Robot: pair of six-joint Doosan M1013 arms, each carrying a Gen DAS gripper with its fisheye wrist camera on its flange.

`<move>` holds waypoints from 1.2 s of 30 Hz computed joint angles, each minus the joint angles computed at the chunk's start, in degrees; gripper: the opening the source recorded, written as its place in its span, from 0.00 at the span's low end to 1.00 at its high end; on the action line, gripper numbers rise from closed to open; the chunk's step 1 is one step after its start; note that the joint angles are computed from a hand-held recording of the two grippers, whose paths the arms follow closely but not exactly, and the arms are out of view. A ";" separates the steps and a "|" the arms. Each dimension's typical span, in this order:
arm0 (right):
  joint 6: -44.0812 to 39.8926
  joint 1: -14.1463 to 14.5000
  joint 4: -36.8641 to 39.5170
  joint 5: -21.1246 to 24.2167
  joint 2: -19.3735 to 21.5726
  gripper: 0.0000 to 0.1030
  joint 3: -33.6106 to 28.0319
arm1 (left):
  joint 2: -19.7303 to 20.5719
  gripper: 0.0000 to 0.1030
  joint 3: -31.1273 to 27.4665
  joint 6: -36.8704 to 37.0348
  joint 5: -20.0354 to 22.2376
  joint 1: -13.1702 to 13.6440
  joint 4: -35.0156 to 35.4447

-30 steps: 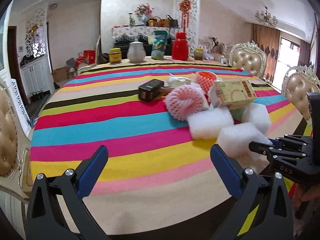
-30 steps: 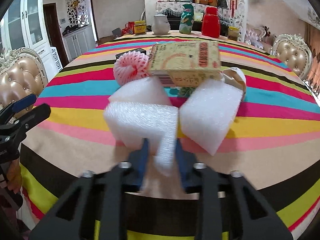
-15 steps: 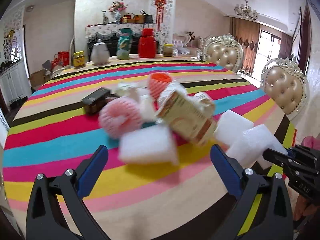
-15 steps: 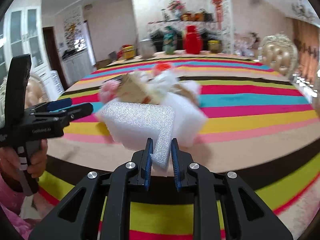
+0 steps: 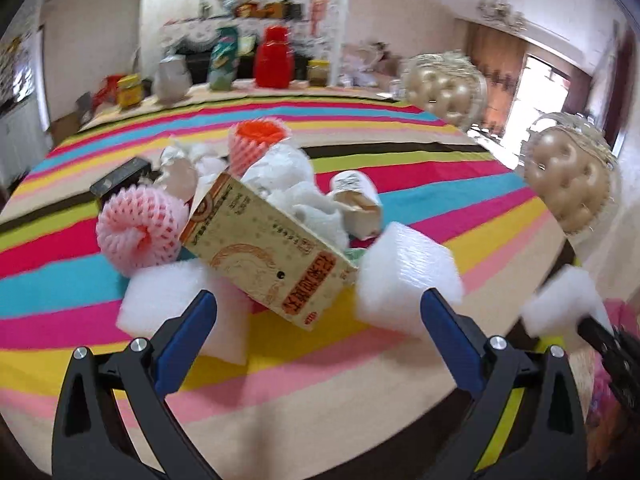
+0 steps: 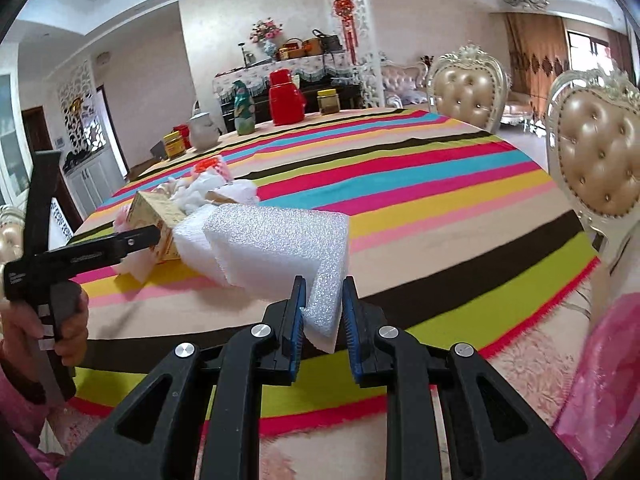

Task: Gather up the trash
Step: 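Grasp the printed cardboard box with the left tool while the right tool grasps a white foam block, then carry the box and foam block to the pink bag while both tools release them inside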

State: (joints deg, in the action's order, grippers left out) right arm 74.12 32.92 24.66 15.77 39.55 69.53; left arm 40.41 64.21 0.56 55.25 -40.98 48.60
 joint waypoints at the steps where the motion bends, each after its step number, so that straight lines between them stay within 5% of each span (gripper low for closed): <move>1: -0.43 -0.09 0.63 -0.02 -0.04 0.20 0.08 | 0.05 0.96 -0.06 -0.97 -0.26 0.32 -0.77; 5: -3.97 -0.44 4.86 -0.05 -0.02 0.20 0.20 | 1.11 0.95 -1.73 -6.21 2.79 1.08 0.34; 13: -8.82 -0.80 10.27 0.06 -0.27 0.20 0.77 | 5.32 0.95 -8.42 0.24 10.55 1.91 1.08; 16: -9.07 -0.89 10.69 -0.23 -0.54 0.20 1.20 | 6.42 0.66 -9.73 2.96 13.50 1.69 2.57; 20: -8.41 -1.00 10.35 -1.31 -1.15 0.20 2.15 | 3.97 0.59 -5.37 1.86 7.78 1.16 5.30; 29: -5.52 -0.92 7.72 -4.05 -2.48 0.20 4.06 | 1.63 0.58 -2.05 -2.34 4.65 -1.86 14.29; 36: 9.44 -1.30 -6.17 -6.78 -3.57 0.20 5.99 | 1.75 0.58 -2.78 -0.47 -2.93 -3.35 16.84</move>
